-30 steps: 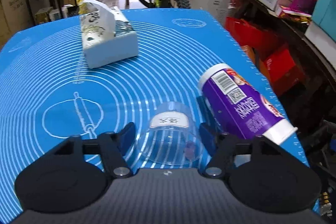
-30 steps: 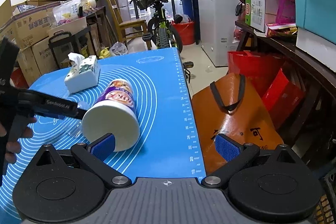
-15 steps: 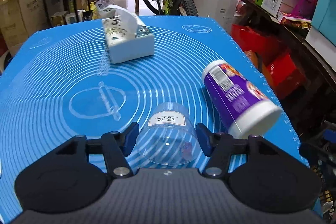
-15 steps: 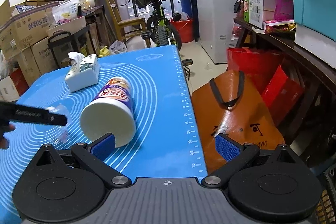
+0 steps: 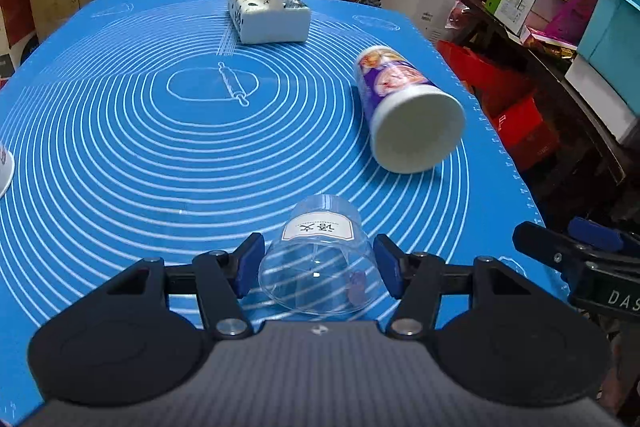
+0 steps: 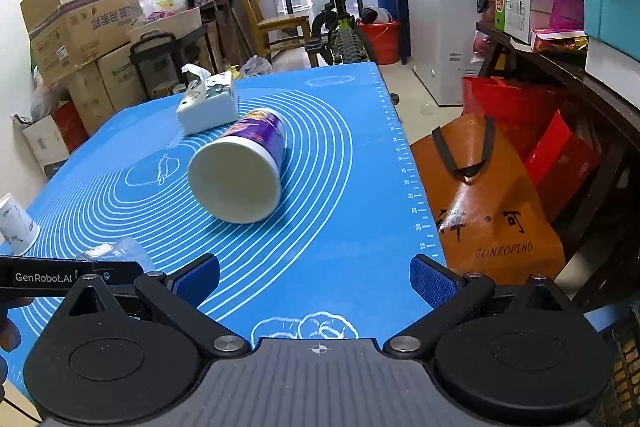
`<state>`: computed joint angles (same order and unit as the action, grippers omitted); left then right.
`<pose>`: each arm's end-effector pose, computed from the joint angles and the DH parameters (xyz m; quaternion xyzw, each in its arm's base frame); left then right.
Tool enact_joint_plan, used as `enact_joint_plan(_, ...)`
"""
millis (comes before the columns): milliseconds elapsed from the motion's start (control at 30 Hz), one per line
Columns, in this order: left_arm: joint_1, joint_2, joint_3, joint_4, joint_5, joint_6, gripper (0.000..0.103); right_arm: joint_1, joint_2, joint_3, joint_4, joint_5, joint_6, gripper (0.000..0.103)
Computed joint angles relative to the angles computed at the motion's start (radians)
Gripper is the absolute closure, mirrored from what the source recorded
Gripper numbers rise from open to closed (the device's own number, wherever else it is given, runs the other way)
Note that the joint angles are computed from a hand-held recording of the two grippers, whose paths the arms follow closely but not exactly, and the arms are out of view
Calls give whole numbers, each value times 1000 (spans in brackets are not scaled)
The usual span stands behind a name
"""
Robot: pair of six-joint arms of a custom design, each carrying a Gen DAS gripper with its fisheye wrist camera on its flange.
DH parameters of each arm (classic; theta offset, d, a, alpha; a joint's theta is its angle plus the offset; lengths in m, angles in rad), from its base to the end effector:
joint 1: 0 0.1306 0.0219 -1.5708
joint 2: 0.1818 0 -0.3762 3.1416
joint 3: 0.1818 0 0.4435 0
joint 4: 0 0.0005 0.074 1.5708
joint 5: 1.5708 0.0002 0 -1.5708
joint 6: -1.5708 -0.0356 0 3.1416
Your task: Flip cup upside down
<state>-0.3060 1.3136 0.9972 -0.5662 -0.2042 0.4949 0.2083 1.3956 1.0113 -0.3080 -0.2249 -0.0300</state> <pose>0.4636 -0.1394 0.2835 -0.1225 0.9291 -0.0425 0.3464 0.5063 0.1146 0.2710 -0.1276 0.8915 0.1511 0.4075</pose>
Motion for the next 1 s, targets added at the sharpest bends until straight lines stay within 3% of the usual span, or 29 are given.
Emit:
enact_joint_plan(167,-10,12,8,-6,-18,-17,38,-3,-8,-4,-21,-6,-8,2)
enact_joint_plan(233,-10,20,13,-21,-17,-12,24,-3,-9,-4,-26,-6,-7,2)
enact_joint_plan(267,-11,20,11,-18,-21,-5,23,-1,-11,-6,-28,-5,-5,2)
enact_joint_plan(667,-11,-11,-16,-4,-19,-9,21,8,-15,6,-54,-14,4,2)
enact_joint_plan(1000,-8,-97,-54,7,-63,-33,15,36,28,115,-183,-120,-51,2)
